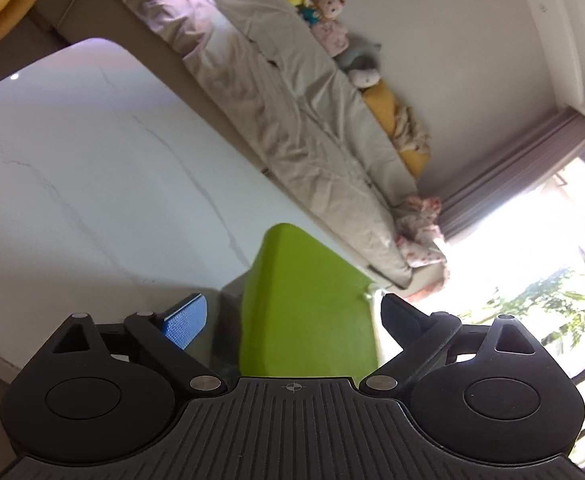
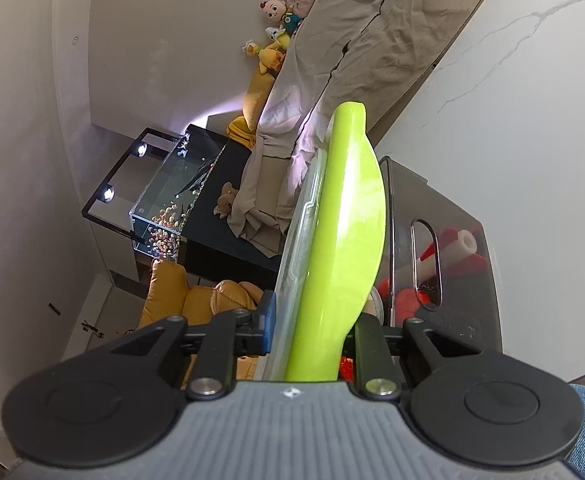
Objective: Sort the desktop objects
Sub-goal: 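Carry the lime-green container with both tools over the clear box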
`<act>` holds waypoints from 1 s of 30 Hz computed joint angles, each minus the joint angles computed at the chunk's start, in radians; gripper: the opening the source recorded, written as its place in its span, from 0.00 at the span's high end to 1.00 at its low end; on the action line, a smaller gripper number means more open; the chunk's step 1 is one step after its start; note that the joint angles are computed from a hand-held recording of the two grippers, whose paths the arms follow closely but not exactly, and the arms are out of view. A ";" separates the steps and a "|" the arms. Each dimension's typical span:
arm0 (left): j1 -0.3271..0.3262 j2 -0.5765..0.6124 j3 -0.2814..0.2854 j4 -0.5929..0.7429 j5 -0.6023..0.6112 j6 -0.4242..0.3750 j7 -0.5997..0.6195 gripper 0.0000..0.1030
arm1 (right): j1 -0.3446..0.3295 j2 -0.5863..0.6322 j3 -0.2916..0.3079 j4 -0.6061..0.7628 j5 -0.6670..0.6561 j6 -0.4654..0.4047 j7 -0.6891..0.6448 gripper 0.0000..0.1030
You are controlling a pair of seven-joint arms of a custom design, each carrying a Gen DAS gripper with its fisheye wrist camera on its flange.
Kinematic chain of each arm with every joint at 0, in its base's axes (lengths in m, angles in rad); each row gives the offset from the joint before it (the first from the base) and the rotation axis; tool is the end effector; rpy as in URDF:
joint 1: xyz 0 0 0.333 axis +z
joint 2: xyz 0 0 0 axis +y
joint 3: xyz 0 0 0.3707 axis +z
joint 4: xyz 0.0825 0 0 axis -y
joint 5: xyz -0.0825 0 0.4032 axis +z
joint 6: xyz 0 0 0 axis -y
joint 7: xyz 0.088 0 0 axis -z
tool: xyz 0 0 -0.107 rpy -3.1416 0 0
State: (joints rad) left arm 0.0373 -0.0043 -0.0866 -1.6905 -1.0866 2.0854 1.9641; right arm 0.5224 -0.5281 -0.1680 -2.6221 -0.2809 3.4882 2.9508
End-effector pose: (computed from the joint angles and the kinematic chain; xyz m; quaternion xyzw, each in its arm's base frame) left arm 0.6137 -0.0746 0.7016 0.5840 -0.6235 0.4995 0.1441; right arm 0.3645 0.1531 0.6279 -0.3141 0.7026 0.0439 0.6370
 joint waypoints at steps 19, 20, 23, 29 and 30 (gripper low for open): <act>-0.055 0.239 -0.114 0.284 0.296 -0.082 -0.271 0.14 | -0.045 0.020 0.030 -0.014 0.059 -0.065 0.012 0.71; -0.055 0.239 -0.114 0.284 0.297 -0.080 -0.275 0.14 | -0.049 0.022 0.033 -0.017 0.066 -0.057 0.009 0.71; -0.055 0.236 -0.117 0.280 0.297 -0.078 -0.272 0.13 | -0.064 0.016 0.042 -0.009 0.074 -0.092 -0.002 0.70; -0.060 0.211 -0.115 0.248 0.298 -0.065 -0.256 0.12 | 0.031 0.001 -0.045 0.044 0.098 -0.249 -0.120 0.60; -0.062 0.208 -0.114 0.247 0.301 -0.063 -0.254 0.12 | 0.057 -0.003 -0.064 0.039 0.112 -0.245 -0.135 0.60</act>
State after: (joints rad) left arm -0.0246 0.2040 -0.2005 -1.4439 -0.7852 2.0229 1.7103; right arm 0.5795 -0.5313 -0.2317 -2.5830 -0.1688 3.2432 2.8160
